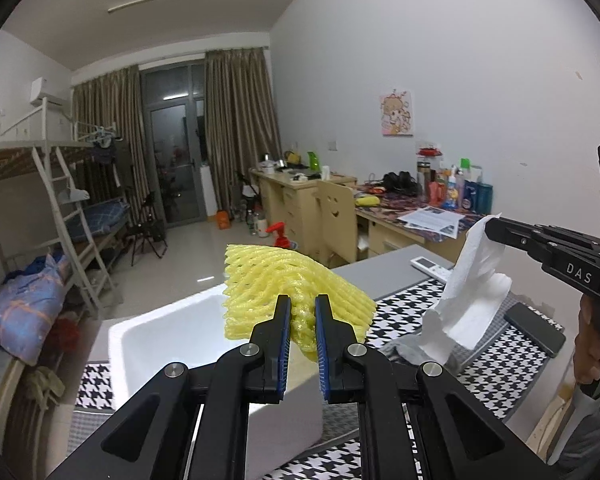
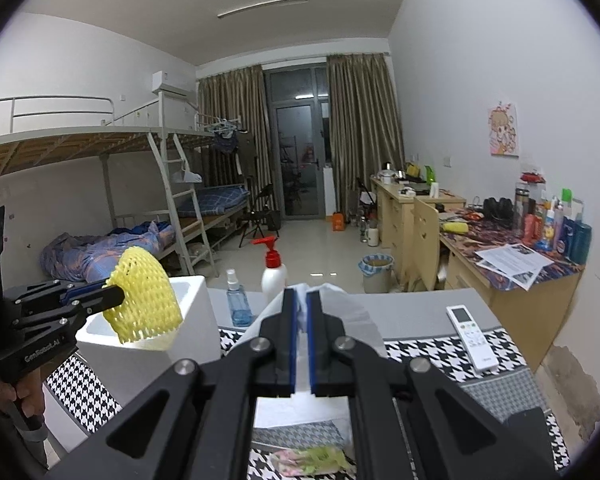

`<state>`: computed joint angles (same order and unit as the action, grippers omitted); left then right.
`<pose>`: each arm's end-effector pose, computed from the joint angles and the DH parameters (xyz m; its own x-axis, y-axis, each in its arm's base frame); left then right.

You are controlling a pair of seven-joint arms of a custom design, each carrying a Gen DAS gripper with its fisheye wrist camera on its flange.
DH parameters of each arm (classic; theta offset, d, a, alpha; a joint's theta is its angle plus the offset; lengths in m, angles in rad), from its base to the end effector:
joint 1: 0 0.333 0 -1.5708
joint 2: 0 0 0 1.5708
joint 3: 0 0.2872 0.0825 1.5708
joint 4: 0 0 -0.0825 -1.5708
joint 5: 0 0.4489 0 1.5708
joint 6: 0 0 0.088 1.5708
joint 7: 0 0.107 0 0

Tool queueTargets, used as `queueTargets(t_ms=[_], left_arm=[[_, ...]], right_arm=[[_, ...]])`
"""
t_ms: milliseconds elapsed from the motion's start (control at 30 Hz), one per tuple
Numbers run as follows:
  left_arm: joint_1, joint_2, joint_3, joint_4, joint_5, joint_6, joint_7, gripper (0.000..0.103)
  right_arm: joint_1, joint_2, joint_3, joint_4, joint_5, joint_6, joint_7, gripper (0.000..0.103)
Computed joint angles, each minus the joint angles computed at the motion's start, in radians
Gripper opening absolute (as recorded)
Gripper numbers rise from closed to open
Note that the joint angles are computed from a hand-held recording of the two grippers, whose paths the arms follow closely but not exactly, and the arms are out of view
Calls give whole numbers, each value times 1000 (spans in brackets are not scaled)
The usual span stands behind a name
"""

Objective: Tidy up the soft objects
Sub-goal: 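Lift the mesh sleeve with the left gripper while the right gripper carries tissues toward the foam box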

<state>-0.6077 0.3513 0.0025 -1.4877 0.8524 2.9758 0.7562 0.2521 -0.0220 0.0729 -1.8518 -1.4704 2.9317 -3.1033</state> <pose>0.5943 -0.4748 0.5469 -0.4788 -0.8747 -0.0754 -0.2883 0.2378 -0.9276 0.5973 0.2686 0.5613 0.0856 -0.9934 -0.0766 -0.2765 0.0502 -0.9597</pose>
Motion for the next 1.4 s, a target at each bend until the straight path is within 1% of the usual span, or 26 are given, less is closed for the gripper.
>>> queueTargets(t_ms=[133,233,433,567,633,867,1100,1233,1400], left_arm=[[-4,-5,14,0,29,-12,-36,12],[-11,-14,31,-2,87,-29,-102,12],[23,-26,4,-8,156,-63,-180,13],[45,-39,-8,-18,207,-85,-232,13],[60,-40,-23,-18,215,-92,-243,13],[94,-66,-43,-39,271,-115,-304,13],[126,-86,-65,-54,318,-140,-363,13],[140,-98,-77,-62,349,-152,-398,13],[154,-112,-91,-75,378,-168,-431,13]], right_arm=[[6,34,-4,39,12,19,-20,6],[17,53,-10,63,12,31,-25,6],[42,102,-26,122,36,57,-63,6],[58,134,-41,158,82,74,-115,6],[71,149,-48,179,98,81,-135,6],[110,197,-76,249,158,95,-214,6],[151,248,-102,331,246,106,-333,6],[175,273,-121,367,278,115,-373,6],[178,317,-115,401,417,151,-523,6]])
